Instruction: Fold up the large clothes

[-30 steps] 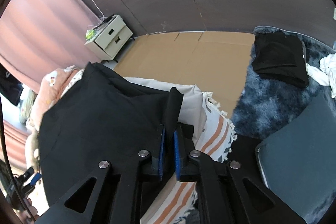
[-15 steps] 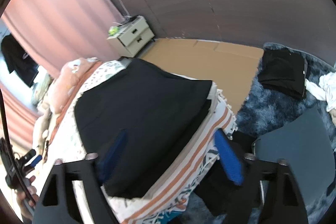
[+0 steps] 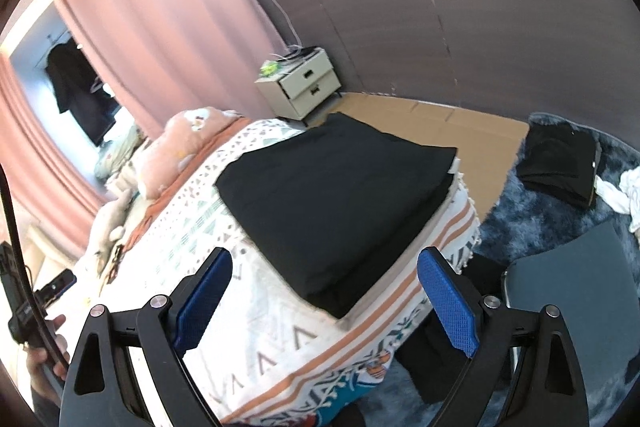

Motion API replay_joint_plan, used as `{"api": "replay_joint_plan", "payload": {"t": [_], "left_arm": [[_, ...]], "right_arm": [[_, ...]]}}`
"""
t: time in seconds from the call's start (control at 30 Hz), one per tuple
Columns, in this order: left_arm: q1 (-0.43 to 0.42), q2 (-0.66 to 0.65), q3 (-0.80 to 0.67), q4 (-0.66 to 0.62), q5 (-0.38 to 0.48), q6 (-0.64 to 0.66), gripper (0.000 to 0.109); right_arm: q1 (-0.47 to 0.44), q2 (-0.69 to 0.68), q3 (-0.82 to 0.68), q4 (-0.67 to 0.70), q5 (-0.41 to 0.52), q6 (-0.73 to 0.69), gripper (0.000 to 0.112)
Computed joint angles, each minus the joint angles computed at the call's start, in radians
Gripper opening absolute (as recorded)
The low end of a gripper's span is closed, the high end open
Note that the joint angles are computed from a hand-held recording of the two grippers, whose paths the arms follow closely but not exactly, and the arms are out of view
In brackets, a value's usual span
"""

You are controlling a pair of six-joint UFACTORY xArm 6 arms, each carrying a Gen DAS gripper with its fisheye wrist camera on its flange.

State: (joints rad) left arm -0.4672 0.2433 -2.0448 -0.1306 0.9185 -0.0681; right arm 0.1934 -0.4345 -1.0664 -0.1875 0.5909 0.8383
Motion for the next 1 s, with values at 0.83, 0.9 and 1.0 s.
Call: {"api": "replay_joint_plan", "payload": {"t": [0.83,0.9,1.0], "left_arm": [[0.015,-0.968,1.016,0.477,-0.277,-0.389,0.103],[0.000,-1.034,1.063,0.536,-0.260,-0.455,0.103],[-0.029,-1.121,1.122,0.627,-0.228,-0.550,0.103]], "right_arm": [[0.461,-0.170,0.081,-0.381,0.105,0.292,0.103],[0.502,-0.170,0.081,-0.419,0.122,0.306,0.103],[0.558,-0.184,0.096,-0.462,0.127,0.311,0.103]]}}
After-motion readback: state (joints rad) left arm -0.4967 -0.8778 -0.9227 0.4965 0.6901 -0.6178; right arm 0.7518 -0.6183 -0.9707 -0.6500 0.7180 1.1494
